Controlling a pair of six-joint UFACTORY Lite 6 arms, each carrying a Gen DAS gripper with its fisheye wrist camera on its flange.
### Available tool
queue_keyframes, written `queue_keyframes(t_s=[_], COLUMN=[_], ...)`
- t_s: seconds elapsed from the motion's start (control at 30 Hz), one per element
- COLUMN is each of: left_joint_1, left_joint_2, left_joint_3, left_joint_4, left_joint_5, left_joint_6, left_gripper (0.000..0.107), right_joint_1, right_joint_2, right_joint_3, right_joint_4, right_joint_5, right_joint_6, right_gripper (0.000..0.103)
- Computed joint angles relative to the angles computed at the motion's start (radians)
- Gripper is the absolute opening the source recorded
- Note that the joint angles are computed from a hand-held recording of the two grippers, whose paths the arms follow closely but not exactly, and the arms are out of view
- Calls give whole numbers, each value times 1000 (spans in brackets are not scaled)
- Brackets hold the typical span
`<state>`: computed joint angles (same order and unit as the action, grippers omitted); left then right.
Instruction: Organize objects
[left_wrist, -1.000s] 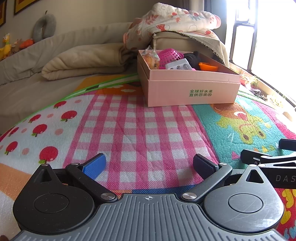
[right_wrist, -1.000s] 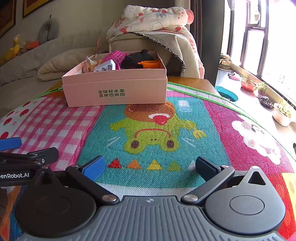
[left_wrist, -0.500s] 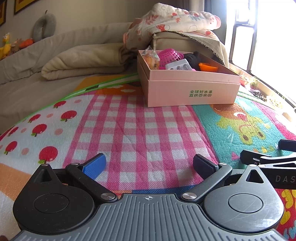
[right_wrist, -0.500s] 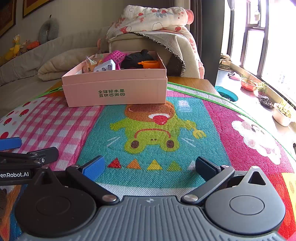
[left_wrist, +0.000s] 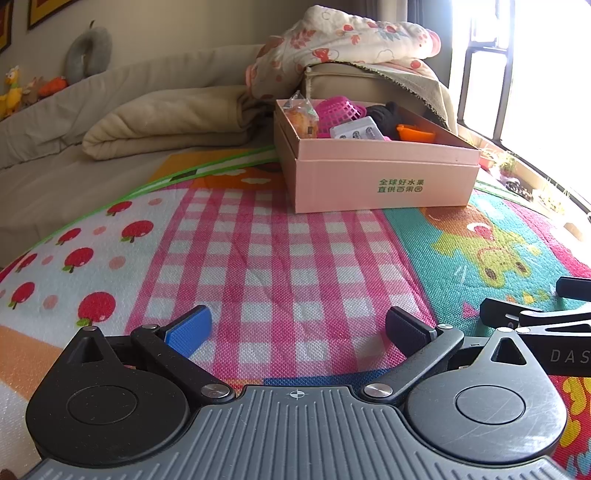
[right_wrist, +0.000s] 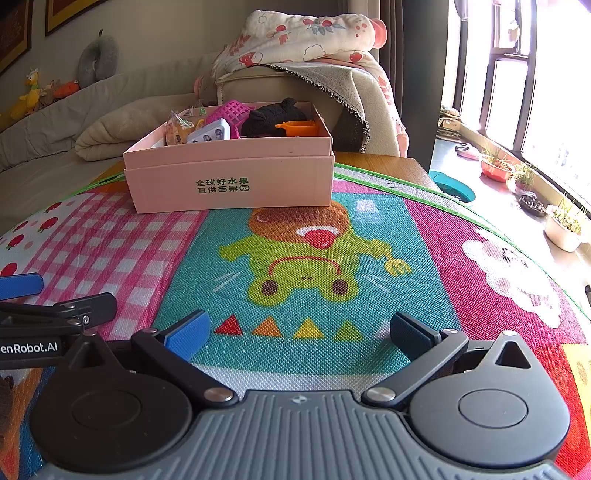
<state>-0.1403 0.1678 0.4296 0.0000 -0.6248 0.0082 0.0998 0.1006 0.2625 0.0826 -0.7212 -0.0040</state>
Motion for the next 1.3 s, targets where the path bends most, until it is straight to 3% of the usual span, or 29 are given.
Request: queue_keyframes(t_s=[1.3], left_joint_1=[-18], left_joint_2=[-7], left_joint_3=[-6], left_joint_4=[-44], left_joint_5=[1], left_joint_6=[31], left_gripper=[103], right_joint_1=[5], right_joint_2=[-2], right_joint_3=[-3], right_joint_4=[7], right_joint_5=[-1], right_joint_6=[-1], right_gripper=[103])
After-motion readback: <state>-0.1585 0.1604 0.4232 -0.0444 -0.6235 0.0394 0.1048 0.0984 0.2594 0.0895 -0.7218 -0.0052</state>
